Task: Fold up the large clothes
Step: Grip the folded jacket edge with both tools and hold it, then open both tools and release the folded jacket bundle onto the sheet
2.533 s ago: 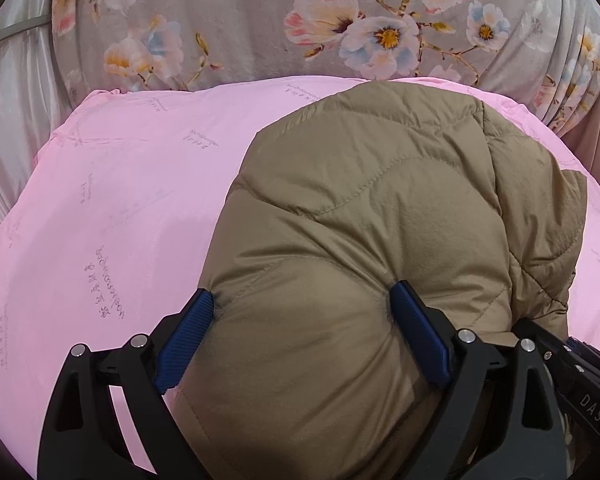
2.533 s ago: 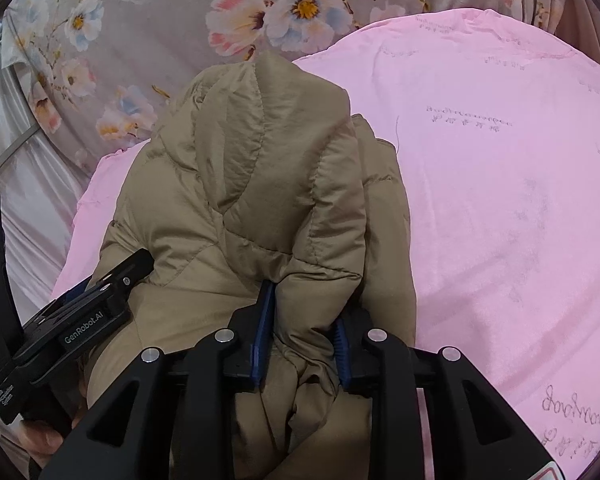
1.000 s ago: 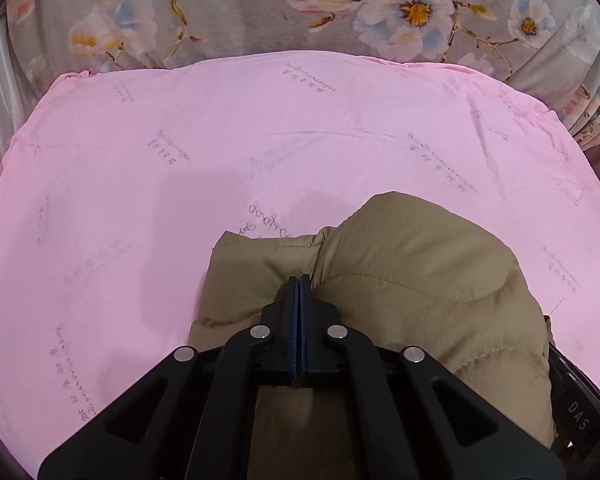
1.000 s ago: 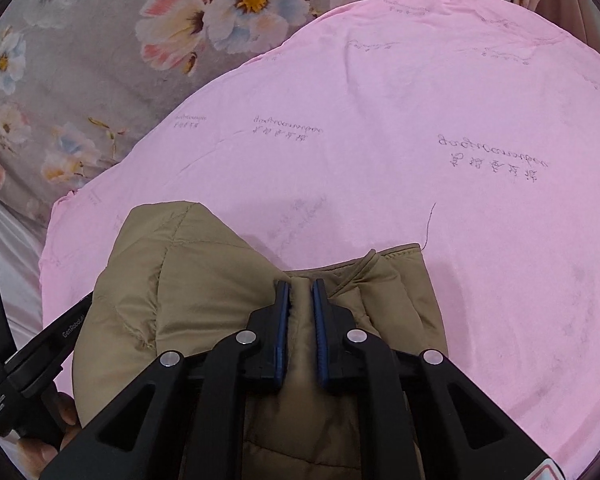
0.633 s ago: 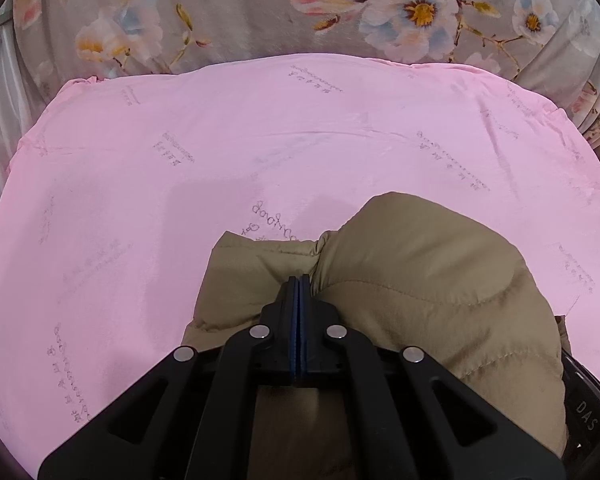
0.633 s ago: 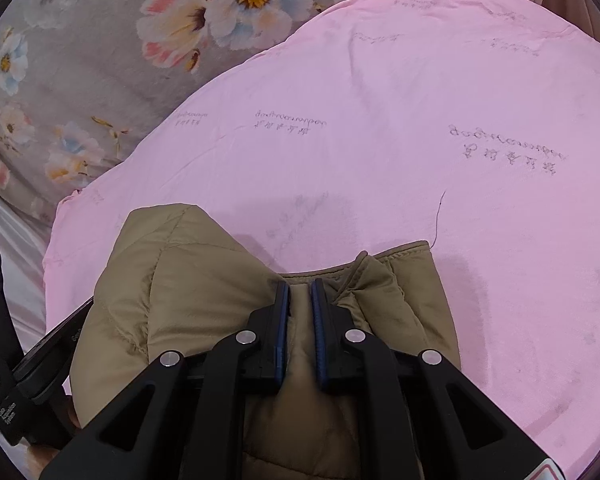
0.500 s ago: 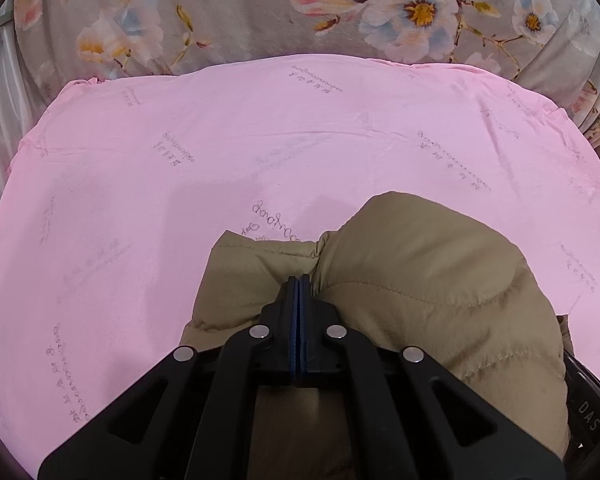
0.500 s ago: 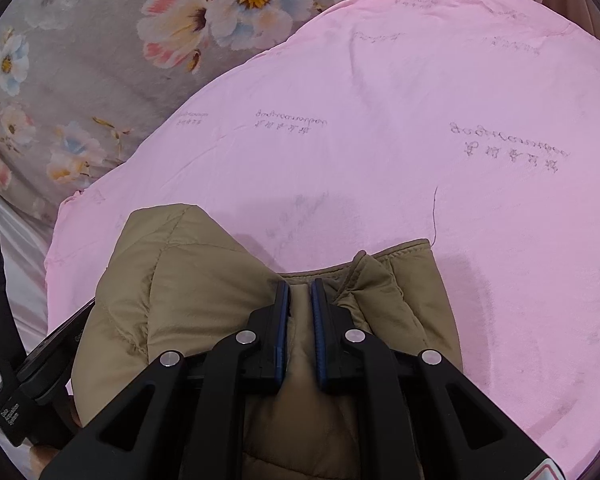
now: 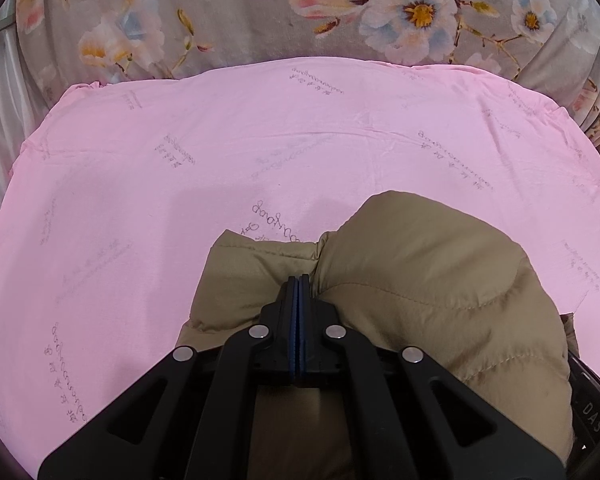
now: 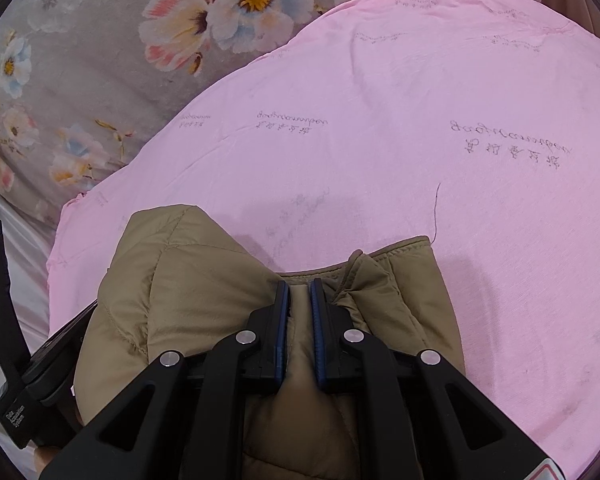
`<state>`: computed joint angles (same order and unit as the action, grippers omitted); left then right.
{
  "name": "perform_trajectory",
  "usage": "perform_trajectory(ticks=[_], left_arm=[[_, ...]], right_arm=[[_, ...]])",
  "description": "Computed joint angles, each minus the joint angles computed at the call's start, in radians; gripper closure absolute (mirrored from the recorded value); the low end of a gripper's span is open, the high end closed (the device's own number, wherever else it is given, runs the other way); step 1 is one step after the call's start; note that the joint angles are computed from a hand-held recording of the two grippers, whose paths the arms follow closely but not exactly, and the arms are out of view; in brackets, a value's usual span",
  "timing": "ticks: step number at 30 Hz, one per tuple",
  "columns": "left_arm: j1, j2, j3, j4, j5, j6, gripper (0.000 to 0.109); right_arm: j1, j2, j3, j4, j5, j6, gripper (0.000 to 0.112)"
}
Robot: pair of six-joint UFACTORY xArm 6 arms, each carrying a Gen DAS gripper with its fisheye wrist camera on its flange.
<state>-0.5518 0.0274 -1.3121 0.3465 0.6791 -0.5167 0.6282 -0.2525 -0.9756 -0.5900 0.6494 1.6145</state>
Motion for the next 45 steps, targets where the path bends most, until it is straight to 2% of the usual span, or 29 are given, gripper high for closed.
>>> perform_trajectory(ticks=[7, 11, 13, 15, 17, 19, 23, 26, 29, 31, 45], left_arm=[[-0.004, 0.005, -0.007, 0.017, 0.009, -0.013, 0.109], [0.0, -0.002, -0.004, 0.002, 0.005, -0.008, 0.109], [0.011, -0.02, 0.007, -0.05, 0.001, 0.022, 0.109], [0.016, -0.066, 0.037, -0.092, 0.009, 0.052, 0.107], [0.013, -0.134, 0.084, -0.107, 0.018, 0.061, 0.106], [0.0, -0.208, 0.141, -0.107, 0.02, 0.073, 0.107], [-0.033, -0.296, 0.232, -0.051, -0.002, 0.032, 0.107], [-0.055, -0.314, 0.276, 0.069, -0.036, -0.053, 0.108], [-0.081, -0.308, 0.285, 0.215, -0.036, -0.157, 0.109], [-0.089, -0.302, 0.287, 0.27, -0.038, -0.201, 0.109], [-0.095, -0.296, 0.294, 0.344, -0.046, -0.273, 0.109]], right_arm=[[-0.002, -0.001, -0.004, 0.005, 0.003, -0.004, 0.104], [-0.018, -0.044, 0.044, -0.05, -0.059, 0.075, 0.104], [0.017, -0.085, 0.042, -0.128, 0.024, 0.159, 0.104], [0.067, -0.117, 0.023, -0.163, 0.111, 0.18, 0.1], [0.109, -0.152, 0.019, -0.164, 0.151, 0.177, 0.094], [0.142, -0.162, 0.009, -0.154, 0.186, 0.156, 0.094], [0.18, -0.15, 0.002, -0.155, 0.241, 0.121, 0.094], [0.194, -0.146, 0.019, -0.182, 0.244, 0.143, 0.094], [0.218, -0.122, 0.002, -0.214, 0.288, 0.14, 0.094], [0.227, -0.117, 0.002, -0.234, 0.301, 0.142, 0.094], [0.233, -0.121, 0.022, -0.265, 0.293, 0.172, 0.094]])
